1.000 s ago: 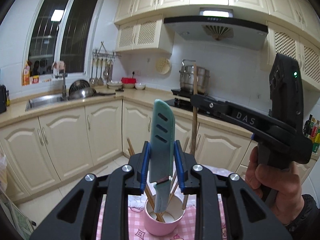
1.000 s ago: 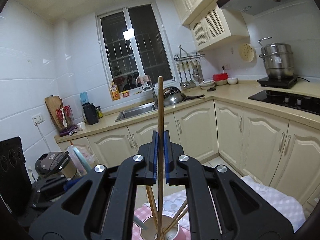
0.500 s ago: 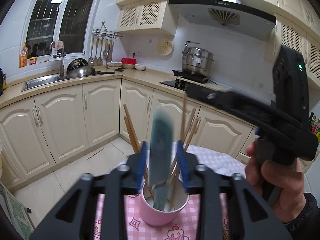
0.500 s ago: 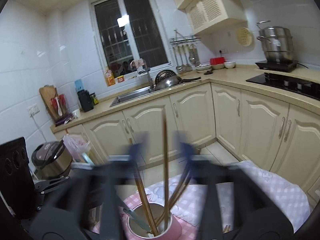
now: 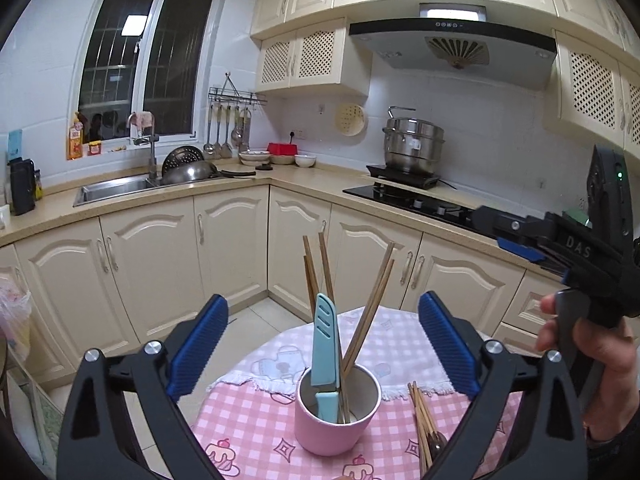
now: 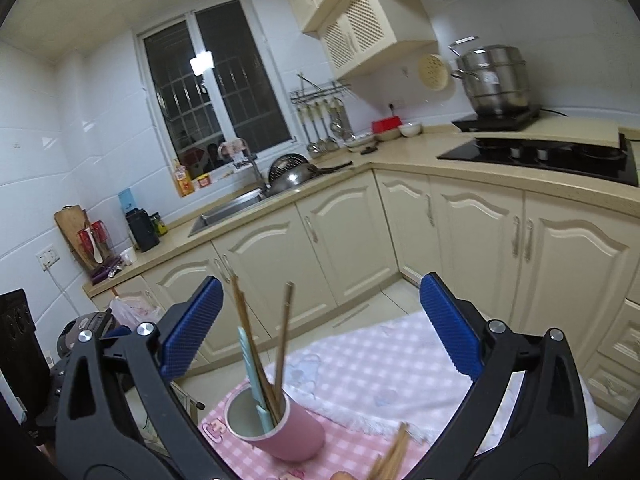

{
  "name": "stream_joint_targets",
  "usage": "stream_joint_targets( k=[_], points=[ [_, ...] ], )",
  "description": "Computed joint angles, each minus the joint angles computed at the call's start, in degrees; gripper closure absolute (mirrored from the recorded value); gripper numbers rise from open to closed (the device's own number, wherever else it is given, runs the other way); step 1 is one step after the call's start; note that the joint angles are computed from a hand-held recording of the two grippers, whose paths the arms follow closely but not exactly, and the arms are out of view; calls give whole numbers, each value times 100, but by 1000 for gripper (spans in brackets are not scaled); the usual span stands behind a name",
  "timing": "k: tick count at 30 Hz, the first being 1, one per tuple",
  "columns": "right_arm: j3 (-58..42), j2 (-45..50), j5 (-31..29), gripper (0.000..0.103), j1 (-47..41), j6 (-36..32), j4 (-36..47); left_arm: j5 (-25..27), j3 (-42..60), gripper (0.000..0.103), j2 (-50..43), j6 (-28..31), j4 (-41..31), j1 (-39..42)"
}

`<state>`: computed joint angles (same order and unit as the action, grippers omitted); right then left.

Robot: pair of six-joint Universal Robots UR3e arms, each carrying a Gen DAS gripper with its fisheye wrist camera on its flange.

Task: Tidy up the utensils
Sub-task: 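Move both open grippers back down toward the remaining chopsticks and spoon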

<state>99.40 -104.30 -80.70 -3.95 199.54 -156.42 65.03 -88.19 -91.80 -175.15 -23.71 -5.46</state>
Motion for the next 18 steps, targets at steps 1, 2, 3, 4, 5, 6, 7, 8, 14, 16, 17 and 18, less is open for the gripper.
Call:
stream_joint_targets(
  k=[1,2,3,4,5,6,7,8,14,16,17,18],
  points=[
    [78,-135,60,6,-82,-9,114,27,3,9,16,-14,-28,-31],
    [111,-214,73,6,-118,-20,206,21,-36,9,54,-28,-30,-35],
    [149,-288,54,6,-128,-31,297,23,-80,9,93,-46,-18,-42],
    [181,-367,67,6,-166,-54,396,28,-118,9,130,-69,-19,-52],
    [231,-481,114,6,-229,-79,527,26,-139,9,159,-80,-44,-63],
    [253,-558,179,6,-299,-108,628,41,-149,9,169,-93,-55,-85],
    [270,-640,208,6,-346,-141,764,51,-166,9,188,-111,-67,-103],
    [293,-705,233,6,-389,-167,851,51,-184,9,206,-122,-78,-121],
    [539,-1223,503,6,-767,-344,1428,118,-339,9,336,-107,-120,-253],
    [607,-1362,574,6,-878,-390,1626,132,-377,9,366,-84,-155,-285],
    [659,-1451,636,6,-959,-415,1734,153,-400,9,375,-73,-164,-320],
    [716,-1539,717,6,-1051,-437,1823,195,-416,9,373,-69,-174,-377]
  ],
)
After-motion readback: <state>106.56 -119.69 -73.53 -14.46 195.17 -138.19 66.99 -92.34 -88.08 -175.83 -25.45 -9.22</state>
